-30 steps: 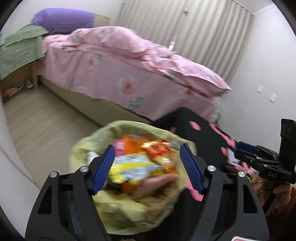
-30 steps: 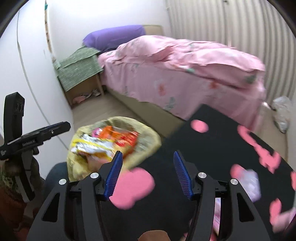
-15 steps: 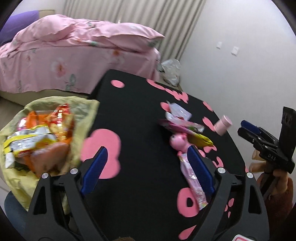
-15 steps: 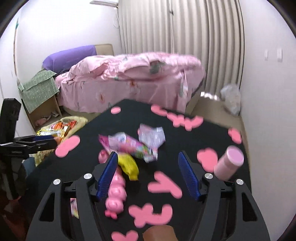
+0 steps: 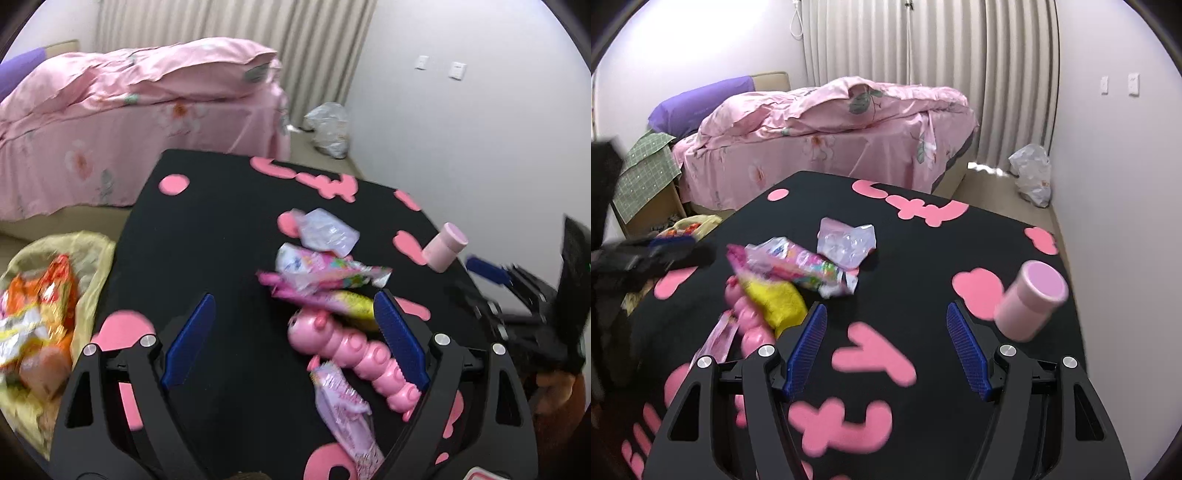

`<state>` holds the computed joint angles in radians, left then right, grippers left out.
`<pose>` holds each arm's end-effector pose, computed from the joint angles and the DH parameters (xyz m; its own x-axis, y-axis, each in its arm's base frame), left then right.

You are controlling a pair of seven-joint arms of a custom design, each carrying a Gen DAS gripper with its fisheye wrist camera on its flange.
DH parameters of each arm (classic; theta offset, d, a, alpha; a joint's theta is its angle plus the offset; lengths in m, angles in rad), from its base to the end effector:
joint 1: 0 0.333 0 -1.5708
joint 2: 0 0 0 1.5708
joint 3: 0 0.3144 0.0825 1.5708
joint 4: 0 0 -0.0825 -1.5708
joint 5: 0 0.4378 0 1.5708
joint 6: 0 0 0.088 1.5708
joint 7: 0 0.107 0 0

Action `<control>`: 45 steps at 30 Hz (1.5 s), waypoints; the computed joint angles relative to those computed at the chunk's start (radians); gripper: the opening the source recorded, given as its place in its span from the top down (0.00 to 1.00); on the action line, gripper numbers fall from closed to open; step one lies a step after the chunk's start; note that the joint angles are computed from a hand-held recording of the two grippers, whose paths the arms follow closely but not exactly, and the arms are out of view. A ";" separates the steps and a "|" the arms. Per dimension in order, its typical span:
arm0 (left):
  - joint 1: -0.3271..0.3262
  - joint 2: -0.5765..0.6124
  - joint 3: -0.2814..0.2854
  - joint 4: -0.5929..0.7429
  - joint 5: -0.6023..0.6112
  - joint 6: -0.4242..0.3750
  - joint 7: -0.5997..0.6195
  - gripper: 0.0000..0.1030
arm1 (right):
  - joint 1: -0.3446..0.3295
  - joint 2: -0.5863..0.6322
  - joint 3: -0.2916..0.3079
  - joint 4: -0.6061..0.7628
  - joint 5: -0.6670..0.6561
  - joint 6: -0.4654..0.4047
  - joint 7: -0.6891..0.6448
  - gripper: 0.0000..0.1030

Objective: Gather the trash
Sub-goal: 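Move both tools back over the table and grasp the clear plastic packaging with the right tool, then grasp the pink candy wrapper with the left tool and lift it while the right tool holds the packaging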

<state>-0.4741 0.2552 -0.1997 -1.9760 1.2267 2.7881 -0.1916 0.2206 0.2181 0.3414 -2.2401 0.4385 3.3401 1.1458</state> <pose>0.4988 -0.4467 0.3502 -0.0445 -0.9742 0.2212 -0.7037 -0.1266 -0.6991 0.5509 0.2874 0.3325 0.4673 -0.8838 -0.0233 -0.5765 -0.2847 -0.7659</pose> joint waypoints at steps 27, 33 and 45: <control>0.017 -0.041 -0.026 -0.141 -0.100 0.154 -0.012 0.19 | 0.161 0.190 -0.130 0.306 0.164 -0.191 -0.165 0.97; 0.008 -0.017 -0.049 -0.120 -0.219 0.134 0.142 0.19 | 0.117 0.077 -0.081 0.157 0.210 -0.085 -0.189 0.97; -0.101 0.028 -0.071 0.007 -0.281 -0.301 0.417 0.20 | -0.488 0.039 0.509 -0.009 0.104 0.014 -0.129 0.97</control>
